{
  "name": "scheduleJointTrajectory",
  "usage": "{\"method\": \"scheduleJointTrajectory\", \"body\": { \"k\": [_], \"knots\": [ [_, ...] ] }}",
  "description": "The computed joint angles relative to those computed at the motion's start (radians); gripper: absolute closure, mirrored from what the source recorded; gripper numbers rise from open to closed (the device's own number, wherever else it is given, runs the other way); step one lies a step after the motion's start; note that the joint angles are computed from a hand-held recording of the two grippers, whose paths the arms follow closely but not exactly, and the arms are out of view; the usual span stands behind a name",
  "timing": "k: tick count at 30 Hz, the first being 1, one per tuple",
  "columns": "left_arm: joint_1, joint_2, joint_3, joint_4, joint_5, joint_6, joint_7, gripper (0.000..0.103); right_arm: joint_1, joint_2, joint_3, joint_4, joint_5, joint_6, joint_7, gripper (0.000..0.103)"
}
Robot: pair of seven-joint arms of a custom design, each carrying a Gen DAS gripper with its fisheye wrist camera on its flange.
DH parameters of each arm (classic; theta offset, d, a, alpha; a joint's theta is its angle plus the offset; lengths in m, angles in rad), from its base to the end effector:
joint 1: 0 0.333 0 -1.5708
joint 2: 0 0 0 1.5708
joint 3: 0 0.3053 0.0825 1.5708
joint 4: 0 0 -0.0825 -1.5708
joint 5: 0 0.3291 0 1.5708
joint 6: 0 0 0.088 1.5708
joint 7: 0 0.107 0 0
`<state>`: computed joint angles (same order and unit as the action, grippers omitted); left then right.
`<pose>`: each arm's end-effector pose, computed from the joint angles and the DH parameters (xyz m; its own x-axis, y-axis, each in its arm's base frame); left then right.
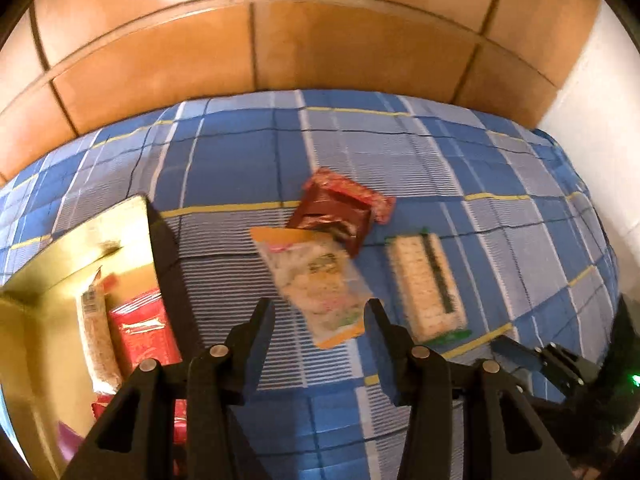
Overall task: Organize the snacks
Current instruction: 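Grasp the white seed bag from the pile with the left tool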
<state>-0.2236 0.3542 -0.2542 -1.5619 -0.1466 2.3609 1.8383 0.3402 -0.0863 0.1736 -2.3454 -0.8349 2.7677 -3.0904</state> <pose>0.5827 -0.2759 0.5047 -0.6061 -0.7885 0.1043 -0.7302 0.4997 -0.4660 0.4041 0.2659 0.4363 -0.2886 -0.9189 -0.2689 -0.7224 0.3933 -0.5688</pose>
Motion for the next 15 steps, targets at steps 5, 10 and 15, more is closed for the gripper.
{"method": "scheduleJointTrajectory", "body": {
  "k": [5, 10, 15],
  "knots": [
    [-0.039, 0.077, 0.017, 0.097, 0.060, -0.041, -0.078, 0.040, -0.001, -0.004, -0.002, -0.005, 0.006, 0.007, -0.008, 0.065],
    [-0.091, 0.167, 0.039, 0.220, 0.149, -0.092, -0.157, 0.039, -0.004, -0.004, 0.000, -0.005, 0.003, 0.008, -0.004, 0.065],
    [-0.132, 0.256, 0.058, 0.330, 0.216, -0.161, -0.213, 0.043, -0.006, -0.003, 0.001, -0.006, -0.008, 0.014, 0.001, 0.064]
  ]
}}
